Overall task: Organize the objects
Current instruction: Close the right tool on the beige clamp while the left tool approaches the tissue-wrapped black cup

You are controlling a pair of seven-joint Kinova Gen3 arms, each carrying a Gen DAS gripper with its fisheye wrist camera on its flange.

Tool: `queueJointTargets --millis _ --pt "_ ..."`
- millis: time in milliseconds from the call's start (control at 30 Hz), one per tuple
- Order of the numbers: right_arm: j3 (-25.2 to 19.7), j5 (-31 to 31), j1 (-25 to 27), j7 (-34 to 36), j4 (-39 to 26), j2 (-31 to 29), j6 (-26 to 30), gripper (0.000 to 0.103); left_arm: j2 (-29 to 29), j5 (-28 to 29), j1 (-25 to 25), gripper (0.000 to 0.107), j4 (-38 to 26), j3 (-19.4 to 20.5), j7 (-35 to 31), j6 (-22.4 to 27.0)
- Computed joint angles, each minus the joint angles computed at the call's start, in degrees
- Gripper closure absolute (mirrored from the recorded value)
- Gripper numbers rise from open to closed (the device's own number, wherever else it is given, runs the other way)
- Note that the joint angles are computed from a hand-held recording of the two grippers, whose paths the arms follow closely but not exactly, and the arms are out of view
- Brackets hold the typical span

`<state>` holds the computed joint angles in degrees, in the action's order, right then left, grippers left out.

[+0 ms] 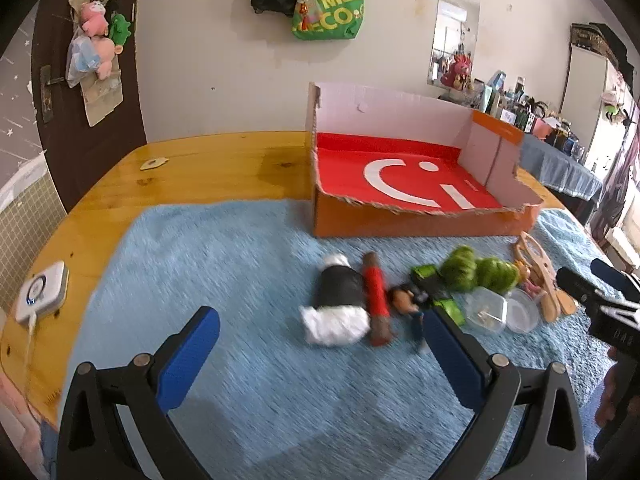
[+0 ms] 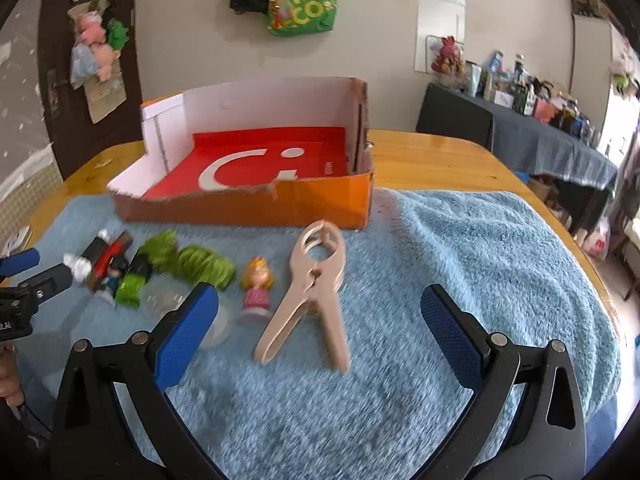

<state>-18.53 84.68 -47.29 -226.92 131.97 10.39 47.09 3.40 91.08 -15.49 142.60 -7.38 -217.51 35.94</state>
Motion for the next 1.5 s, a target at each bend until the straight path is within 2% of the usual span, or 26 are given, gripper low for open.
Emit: queueJointTargets --millis 200,467,633,1000,1100,1200,1267,1367,1433,1500 --pt "2.1 -2.2 3.7 4.5 -1.6 -0.4 -4.6 0.000 2.5 -7.9 2.5 0.005 -5.8 2.2 9.9 -5.5" --pt "4.5 -6.5 7.3 11.5 -3.4 0.3 -11.1 0.000 5.2 -16.8 4.8 0.005 -9.7 5.5 18.4 -11.5" --pt "5.7 -9.3 7.7 15.3 -4.6 1.3 -12.9 0.000 6.2 -20.6 3.7 0.005 -11.2 6.8 21.5 -11.3" --pt "8.5 -15.7 7.5 23.5 -6.7 3.0 -15.9 0.000 6.5 -20.6 2.9 0.008 -11.4 8.5 20.1 -12.3" --pt "9.0 -17.4 6.8 25.9 -7.5 3.5 -15.4 0.000 6.7 -22.1 3.1 0.013 -11.5 8.8 20.9 -12.5" --pt "9.7 -16.4 6.4 25.8 -7.1 3.3 -16.7 0.000 6.7 -22.5 2.9 0.020 -11.5 9.2 20.9 -11.9" --pt "10.0 -15.5 6.2 25.4 -6.9 3.1 -17.2 0.002 6.8 -23.4 2.9 0.029 -11.7 9.2 21.9 -11.4" --pt "9.8 -13.9 5.8 24.5 -6.5 2.8 -17.1 0.012 6.9 -24.2 2.8 0.039 -11.7 9.5 22.6 -10.7" --pt "9.6 -11.6 5.6 22.9 -5.8 2.4 -17.7 0.026 6.7 -23.2 2.6 0.045 -11.3 9.6 21.3 -10.2" --pt "9.1 -10.4 6.0 22.4 -5.6 2.3 -18.1 0.032 6.6 -23.4 2.4 0.051 -11.2 9.3 21.3 -9.2"
